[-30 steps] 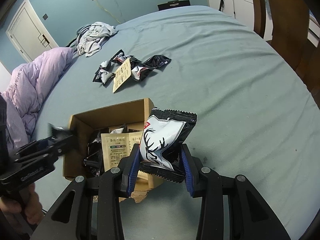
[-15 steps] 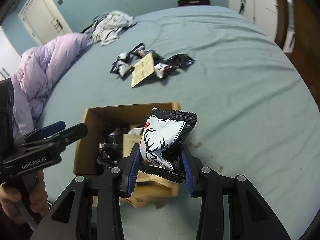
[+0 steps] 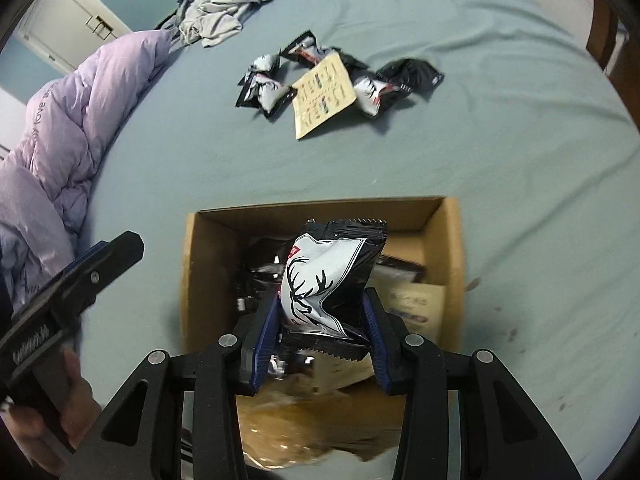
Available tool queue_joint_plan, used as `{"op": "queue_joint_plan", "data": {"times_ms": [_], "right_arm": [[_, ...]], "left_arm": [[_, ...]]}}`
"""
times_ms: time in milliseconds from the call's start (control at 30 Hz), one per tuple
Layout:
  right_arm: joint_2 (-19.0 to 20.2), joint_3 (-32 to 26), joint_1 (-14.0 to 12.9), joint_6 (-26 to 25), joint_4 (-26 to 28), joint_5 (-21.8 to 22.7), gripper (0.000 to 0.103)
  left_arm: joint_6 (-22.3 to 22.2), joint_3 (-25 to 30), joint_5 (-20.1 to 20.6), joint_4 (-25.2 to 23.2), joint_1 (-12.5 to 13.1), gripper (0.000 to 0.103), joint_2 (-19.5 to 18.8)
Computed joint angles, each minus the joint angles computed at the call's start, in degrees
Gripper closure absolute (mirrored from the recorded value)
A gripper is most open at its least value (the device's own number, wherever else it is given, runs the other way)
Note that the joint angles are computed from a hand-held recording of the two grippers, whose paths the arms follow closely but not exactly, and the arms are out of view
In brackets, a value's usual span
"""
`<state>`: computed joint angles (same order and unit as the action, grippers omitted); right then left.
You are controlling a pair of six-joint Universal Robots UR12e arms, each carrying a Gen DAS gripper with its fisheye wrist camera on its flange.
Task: Organize snacks
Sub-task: 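Lower both packets into the box and open both grippers, then reach the right gripper to the pile and grasp a black packet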
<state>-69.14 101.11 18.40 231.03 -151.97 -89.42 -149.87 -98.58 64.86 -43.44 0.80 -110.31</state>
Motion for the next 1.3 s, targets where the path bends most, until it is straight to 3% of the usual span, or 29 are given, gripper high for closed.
{"op": "queue_joint_plan", "data": {"times_ms": [100,167,200,300,433,500,633,900,1067,1167,1300], "right_arm": [[0.1,0.6,-1.3,3.9,0.3,5.1,0.061],[-0.5,2.5,-2.0,8.0,-3.3,6.2,0.061],[-0.7,3.1,-2.2,9.6,-4.4,6.3,0.057],[-2.0,5.7,-3.3,15.8,-6.9,8.2,0.032],[-3.3,10.7,-4.4,23.9,-17.2,9.3,0.031],[-4.3,12.2,-4.4,23.5,-20.1,7.9,0.03],[-6.6,13.7,-3.4,20.1,-19.1,3.8,0.03],[-8.9,11.6,1.0,10.9,-8.9,-11.5,0.03],[-8.6,11.4,1.2,11.4,-8.7,-14.5,0.03],[-8.5,11.1,1.6,10.7,-9.0,-18.6,0.03],[-7.9,7.5,2.2,7.8,1.1,-24.8,0.03]], "left_arm": [[1.7,-0.6,0.3,1.0,-0.3,0.013,0.5],[2.4,-1.1,0.5,1.9,-0.4,0.013,0.8],[2.7,-1.3,0.6,2.2,-0.3,0.013,0.9],[2.6,-1.4,0.6,2.3,-0.3,0.013,1.1],[2.1,-0.8,0.7,0.0,-0.4,0.013,0.8],[2.3,-1.2,1.4,0.6,-0.6,0.013,0.9],[3.1,-2.0,2.0,2.3,-0.9,0.013,1.4],[4.5,-3.4,3.1,6.0,-1.6,0.013,2.0],[5.8,-4.0,2.5,6.7,-1.6,0.013,2.5],[5.8,-3.8,2.0,6.9,-1.6,0.013,2.5],[4.7,-2.8,1.4,5.7,-1.6,0.012,2.0]]}}
